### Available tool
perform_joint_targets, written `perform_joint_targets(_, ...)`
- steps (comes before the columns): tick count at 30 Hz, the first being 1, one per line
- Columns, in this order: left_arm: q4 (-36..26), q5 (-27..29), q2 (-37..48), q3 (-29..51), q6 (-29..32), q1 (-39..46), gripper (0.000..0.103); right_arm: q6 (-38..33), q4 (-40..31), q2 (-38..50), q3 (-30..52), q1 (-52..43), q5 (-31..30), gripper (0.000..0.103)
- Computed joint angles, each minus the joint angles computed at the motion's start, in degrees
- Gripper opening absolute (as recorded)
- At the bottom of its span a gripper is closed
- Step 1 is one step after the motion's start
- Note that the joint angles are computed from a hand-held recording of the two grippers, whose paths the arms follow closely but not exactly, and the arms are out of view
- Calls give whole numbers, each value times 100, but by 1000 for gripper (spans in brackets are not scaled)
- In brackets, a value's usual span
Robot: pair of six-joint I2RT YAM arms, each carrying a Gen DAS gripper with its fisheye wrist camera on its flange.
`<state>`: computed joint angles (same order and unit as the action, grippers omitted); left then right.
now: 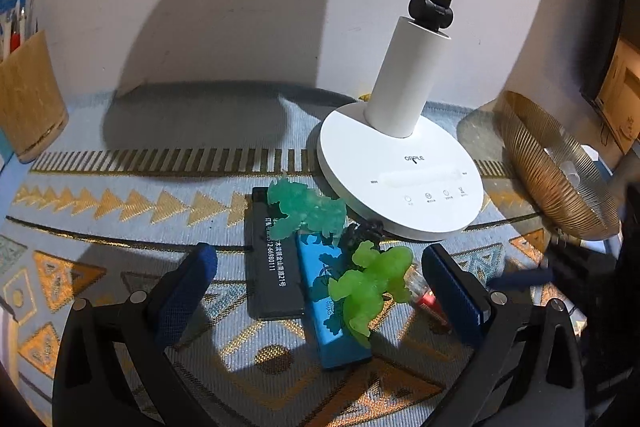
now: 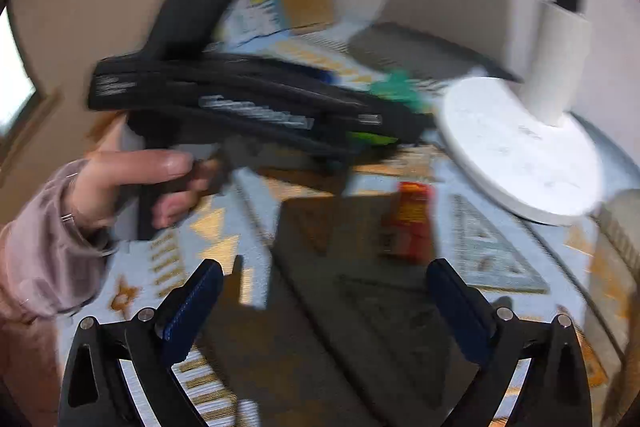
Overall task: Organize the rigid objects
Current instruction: 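Grasp the green figure with the left tool while the right tool grasps the red lighter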
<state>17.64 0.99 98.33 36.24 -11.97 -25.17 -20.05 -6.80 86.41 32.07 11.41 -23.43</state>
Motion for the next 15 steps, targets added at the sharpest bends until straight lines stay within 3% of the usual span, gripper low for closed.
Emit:
perform_joint_targets(4, -82, -417, -14, 51, 150, -282, 102, 787, 318, 357, 291, 82, 513, 101)
perform_joint_targets(6, -129, -851, -34, 71, 239, -507, 101, 1024, 454, 400, 333, 624, 1405, 93)
perform_joint_targets(7, -123, -870, -39, 71, 294, -547, 91, 1110, 576, 303, 245, 719, 1378, 75)
perform_joint_targets(8, -78, -822, -62, 47, 354, -565, 71, 1138, 633, 277, 228, 625, 1221, 60)
perform_joint_targets(9, 3, -746, -109, -13, 417, -568, 36, 1330, 724, 211, 174, 733, 1411, 36)
perform_joint_targets(10, 120, -632, -163, -90, 516, -588, 35, 1366, 734, 205, 158, 703, 1299, 24)
perform_joint_targets(13, 112, -773, -166, -78, 576, -687, 35, 1811, 861, 191, 84, 800, 1120, 23)
perform_joint_targets(15, 571, -705, -407, -412, 504, -624, 35, 1910, 784, -19, -28, 747, 929, 23)
